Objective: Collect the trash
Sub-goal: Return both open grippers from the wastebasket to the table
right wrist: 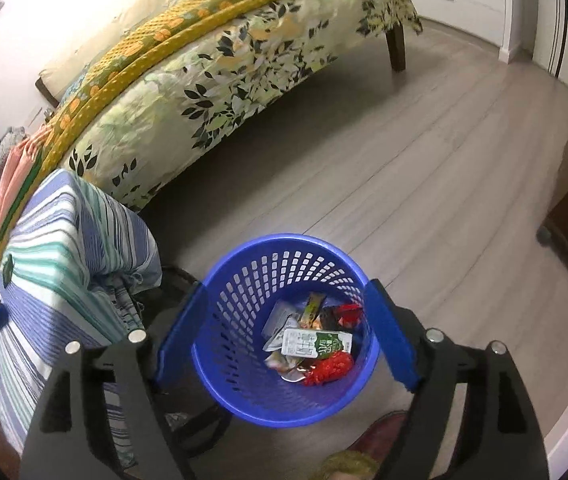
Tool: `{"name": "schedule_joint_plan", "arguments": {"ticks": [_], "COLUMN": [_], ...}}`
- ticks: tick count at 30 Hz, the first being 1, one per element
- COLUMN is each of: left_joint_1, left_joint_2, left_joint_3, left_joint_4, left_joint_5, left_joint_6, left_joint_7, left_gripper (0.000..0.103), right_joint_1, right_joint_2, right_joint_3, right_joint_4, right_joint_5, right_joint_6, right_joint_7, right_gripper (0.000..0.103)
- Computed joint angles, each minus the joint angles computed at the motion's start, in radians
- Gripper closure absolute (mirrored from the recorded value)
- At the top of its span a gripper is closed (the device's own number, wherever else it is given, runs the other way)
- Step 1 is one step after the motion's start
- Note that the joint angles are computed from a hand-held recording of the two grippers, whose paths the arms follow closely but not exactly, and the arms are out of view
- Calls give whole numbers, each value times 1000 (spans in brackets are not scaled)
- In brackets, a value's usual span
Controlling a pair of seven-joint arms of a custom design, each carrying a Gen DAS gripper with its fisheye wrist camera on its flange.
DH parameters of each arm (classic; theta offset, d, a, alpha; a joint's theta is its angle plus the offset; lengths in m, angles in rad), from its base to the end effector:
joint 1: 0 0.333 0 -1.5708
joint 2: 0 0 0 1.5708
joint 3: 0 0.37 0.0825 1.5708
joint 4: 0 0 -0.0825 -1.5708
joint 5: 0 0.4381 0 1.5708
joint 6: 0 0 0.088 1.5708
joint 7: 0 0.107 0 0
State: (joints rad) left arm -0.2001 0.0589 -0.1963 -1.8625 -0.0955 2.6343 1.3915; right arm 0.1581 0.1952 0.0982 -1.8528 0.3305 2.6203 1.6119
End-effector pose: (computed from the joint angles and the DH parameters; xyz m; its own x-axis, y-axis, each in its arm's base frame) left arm 0.6296 -0.2573 0.6017 -0.2175 -0.9520 0.2153 -0.7823 0.0381 -0.6217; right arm 0.6908 0.1685 0.5091 0.0570 -0.9435 -0.3264 -0.8686 0.1143 -0.4822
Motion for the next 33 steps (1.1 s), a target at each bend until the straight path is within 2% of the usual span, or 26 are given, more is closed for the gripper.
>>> {"name": "schedule_joint_plan", "arguments": {"ticks": [4, 8, 10, 13, 16, 20, 25, 28, 33], "left_joint_1": [29, 104, 151, 219, 295, 363, 408, 412, 426], "left_joint_2": [-149, -304, -370, -460, -527, -567, -582, -583, -581], "left_joint_3": [12, 0, -7, -8, -11, 10, 38, 47, 38], "left_joint_4": [-165, -331, -395, -474, -523, -553, -576, -591, -599], "left_joint_5": [65, 157, 194, 225, 274, 298, 289, 264, 255], "left_joint_6": [39, 18, -14, -65, -114, -156, -175, -141, -120], "left_joint_7": [-45, -105, -139, -181, -213, -215, -202, -190, -187], "left_gripper": [11, 10, 10, 10, 10, 10, 9, 6, 6], "right_joint_1": [40, 90, 117, 163, 227, 295, 356, 377, 376], "right_joint_2": [-48, -112, -139, -163, -165, -113, 6, 74, 106], "right_joint_3": [0, 9, 27, 59, 92, 120, 126, 124, 125], "right_joint_4": [-53, -132, -165, -190, -175, -85, 76, 161, 194], "right_joint_5": [-100, -215, -222, -157, -87, -91, -247, -300, -328], "right_joint_6": [101, 220, 253, 268, 238, 153, 60, 8, -10], "right_joint_7": [14, 15, -9, -105, -207, -256, -176, -128, -87], "right_gripper": [16, 16, 16, 16, 16, 10, 10, 10, 10]}}
